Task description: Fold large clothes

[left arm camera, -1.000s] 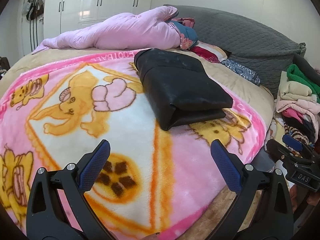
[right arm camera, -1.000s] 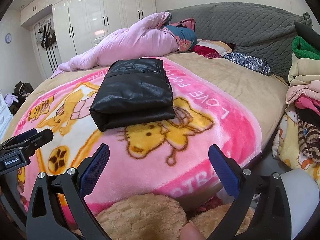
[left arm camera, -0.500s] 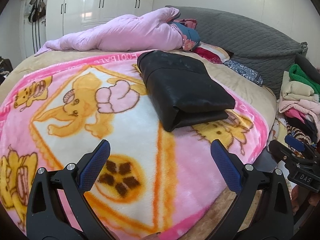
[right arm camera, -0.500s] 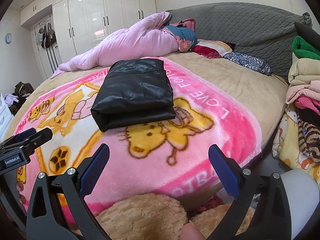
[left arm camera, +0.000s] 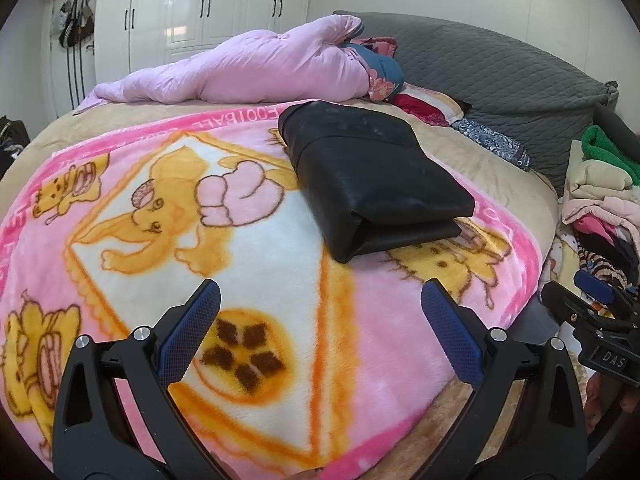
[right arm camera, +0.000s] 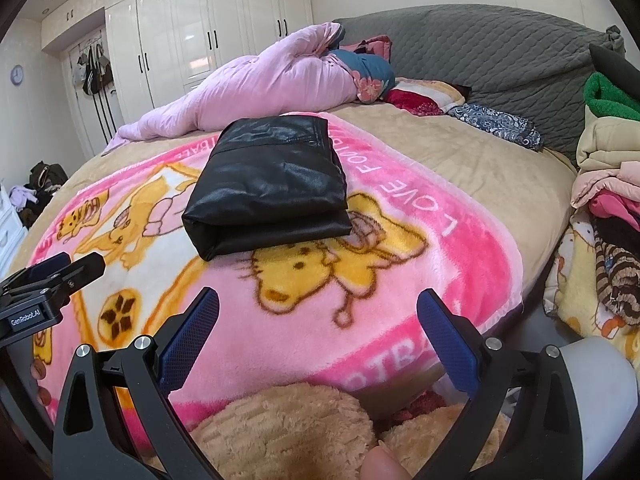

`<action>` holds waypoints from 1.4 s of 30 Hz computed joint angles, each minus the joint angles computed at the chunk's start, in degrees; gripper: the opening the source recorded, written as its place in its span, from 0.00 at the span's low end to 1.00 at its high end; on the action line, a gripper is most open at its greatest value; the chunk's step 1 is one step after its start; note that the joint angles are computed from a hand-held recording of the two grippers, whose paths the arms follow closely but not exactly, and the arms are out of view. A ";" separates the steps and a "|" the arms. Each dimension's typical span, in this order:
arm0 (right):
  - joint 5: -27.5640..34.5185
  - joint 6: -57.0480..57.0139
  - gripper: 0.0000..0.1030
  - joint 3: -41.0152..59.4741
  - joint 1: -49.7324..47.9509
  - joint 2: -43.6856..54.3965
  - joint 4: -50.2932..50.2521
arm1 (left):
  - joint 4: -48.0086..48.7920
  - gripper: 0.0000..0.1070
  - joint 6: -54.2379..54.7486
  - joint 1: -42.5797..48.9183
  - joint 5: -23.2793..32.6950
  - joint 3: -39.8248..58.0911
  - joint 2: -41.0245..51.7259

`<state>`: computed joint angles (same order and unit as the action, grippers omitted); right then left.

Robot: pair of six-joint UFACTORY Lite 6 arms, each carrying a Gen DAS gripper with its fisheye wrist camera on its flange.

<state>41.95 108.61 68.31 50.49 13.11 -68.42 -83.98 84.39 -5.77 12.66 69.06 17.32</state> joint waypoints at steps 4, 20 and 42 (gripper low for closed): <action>-0.13 0.14 0.96 0.08 0.01 0.10 0.00 | -0.77 0.88 0.83 0.04 0.13 -0.14 -0.15; 0.13 -0.18 0.96 -0.05 0.47 -0.16 0.51 | 0.06 0.88 0.33 0.56 0.46 -0.26 -0.47; 2.45 1.99 0.96 -2.19 0.41 -0.93 1.53 | -5.61 0.88 9.24 2.42 3.36 -0.54 1.48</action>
